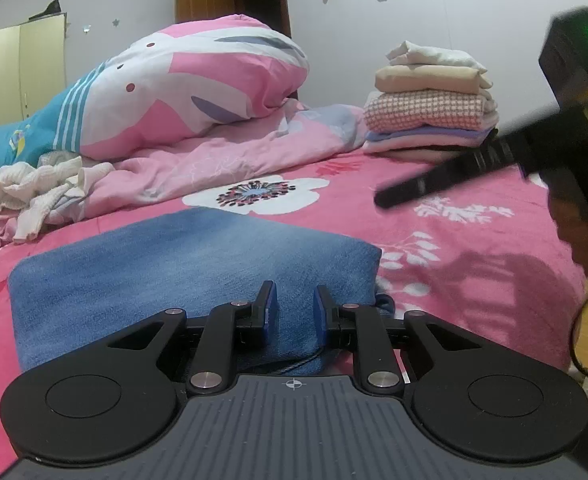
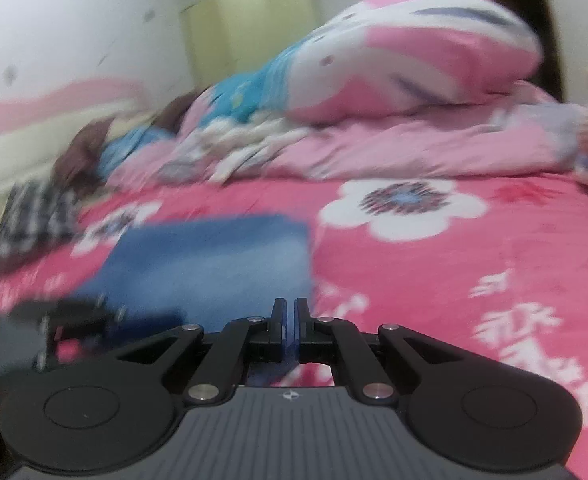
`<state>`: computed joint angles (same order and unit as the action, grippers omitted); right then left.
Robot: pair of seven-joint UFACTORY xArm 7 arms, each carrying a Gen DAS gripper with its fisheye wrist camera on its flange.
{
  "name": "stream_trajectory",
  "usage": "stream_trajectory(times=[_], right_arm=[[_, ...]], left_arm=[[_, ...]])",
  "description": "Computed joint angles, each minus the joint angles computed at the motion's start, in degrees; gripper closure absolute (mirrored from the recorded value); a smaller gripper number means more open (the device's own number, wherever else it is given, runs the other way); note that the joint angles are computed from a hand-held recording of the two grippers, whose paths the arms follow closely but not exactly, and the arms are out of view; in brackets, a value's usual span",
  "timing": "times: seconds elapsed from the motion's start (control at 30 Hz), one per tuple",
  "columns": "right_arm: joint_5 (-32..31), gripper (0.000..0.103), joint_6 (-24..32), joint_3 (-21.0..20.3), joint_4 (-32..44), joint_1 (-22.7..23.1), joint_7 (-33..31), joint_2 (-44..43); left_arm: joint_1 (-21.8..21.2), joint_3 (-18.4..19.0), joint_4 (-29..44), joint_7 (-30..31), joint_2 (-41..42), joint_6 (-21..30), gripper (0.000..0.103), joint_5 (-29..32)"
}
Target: Fold clothes
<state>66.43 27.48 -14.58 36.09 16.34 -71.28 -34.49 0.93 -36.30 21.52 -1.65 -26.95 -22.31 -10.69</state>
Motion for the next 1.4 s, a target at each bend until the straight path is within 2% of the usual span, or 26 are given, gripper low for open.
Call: stream_trajectory(times=[0.1, 0.2, 0.23, 0.27, 0.3, 0.33, 0.4, 0.57, 0.6, 0.67, 0.73, 0.8, 0.83, 0.87, 0.93, 1.03, 1.07, 1.13, 1.27, 1.4], right_arm=[[4.3, 0.100, 0.5, -1.1, 2.4, 1.2, -0.4, 2.8], [2.2, 0.100, 5.2, 0.4, 2.9, -0.9, 2.3, 7.3], [4.2, 0.100, 4.3, 1.4, 1.8, -1.4, 0.3, 8.2], [6.1, 0.100, 3.2, 0.7, 0.9, -0.4, -2.0, 7.8], [5.7, 0.100, 3.9, 1.5, 1.1, -1.8, -1.9, 7.8], [3.8, 0.100, 4.8, 3.4, 1.6, -4.3, 0.6, 7.6], [2.5, 0.100, 3.1, 4.2, 1.4, -4.8, 1.7, 5.0], [4.8, 0.100, 6.1, 2.1, -0.2, -2.6, -3.4, -0.4], [2.5, 0.100, 6.3, 3.1, -0.5, -3.0, -2.4, 0.6], [1.5, 0.100, 3.3, 4.7, -2.8, -2.7, -3.8, 3.4], [0.7, 0.101, 5.6, 3.5, -1.9, -3.0, -1.6, 4.5], [-2.1, 0.101, 8.0, 4.7, -0.3, -5.2, 3.5, 5.4], [-2.9, 0.100, 7.1, 4.5, -0.4, -4.4, 3.5, 5.1], [-2.6, 0.100, 6.0, 4.8, -0.9, -4.1, 2.2, 4.8], [-2.4, 0.100, 4.5, 5.0, -1.3, -3.4, 1.2, 4.5], [-2.1, 0.100, 4.7, 4.1, -1.2, -3.0, 1.8, 4.8], [-2.7, 0.100, 4.6, 4.3, -1.8, -3.2, 2.2, 3.9], [-3.7, 0.100, 4.0, 4.8, -2.2, -3.1, 2.6, 3.3], [-4.9, 0.100, 2.7, 4.5, -2.6, -2.1, 3.2, 2.7], [-5.4, 0.100, 1.4, 4.2, -3.0, -1.1, 4.4, 2.3]], left_arm=[[0.2, -0.3, 0.0, 0.0, 0.0, -0.1, 0.084, -0.2], [-0.5, 0.4, 0.0, 0.1, 0.2, -0.1, 0.084, 0.1], [-1.0, 1.0, 0.1, 0.2, 0.4, 0.2, 0.084, 0.5], [-0.8, 0.8, 0.1, 0.4, 0.3, 0.2, 0.084, 0.5], [-0.9, 0.9, 0.0, 0.3, 0.3, 0.1, 0.084, 0.4], [-1.1, 1.1, 0.0, 0.3, 0.4, -0.1, 0.084, 0.4], [-1.4, 1.4, -0.2, 0.2, 0.4, -0.3, 0.084, 0.3], [-0.9, 0.7, -0.1, 0.7, 0.4, -0.4, 0.084, -0.3], [-1.0, 0.8, -0.1, 0.7, 0.5, -0.4, 0.084, -0.3], [-1.9, 1.7, -0.2, 1.0, 0.6, -0.3, 0.083, 0.3], [-3.4, 3.1, -0.4, 1.1, 0.7, -0.4, 0.083, 1.0], [-6.8, 6.9, -1.4, 0.2, 0.5, -1.5, 0.083, 2.2], [-9.8, 10.3, -2.1, -0.8, 0.1, -1.5, 0.083, 3.4], [-11.4, 12.1, -2.8, -1.3, -0.8, -1.4, 0.083, 3.9], [-10.0, 10.6, -4.5, -1.4, -4.3, -0.7, 0.083, 2.9], [-5.3, 6.0, -6.8, -2.6, -10.3, 1.4, 0.083, 1.1], [-5.1, 6.3, -7.5, -3.3, -11.6, 2.2, 0.083, 1.6], [-7.1, 9.5, -9.0, -4.2, -12.9, 2.6, 0.083, 3.6], [-7.9, 10.7, -11.2, -6.8, -13.2, 0.5, 0.083, 5.8], [-10.9, 14.2, -12.1, -10.1, -15.3, 0.0, 0.083, 6.8]])
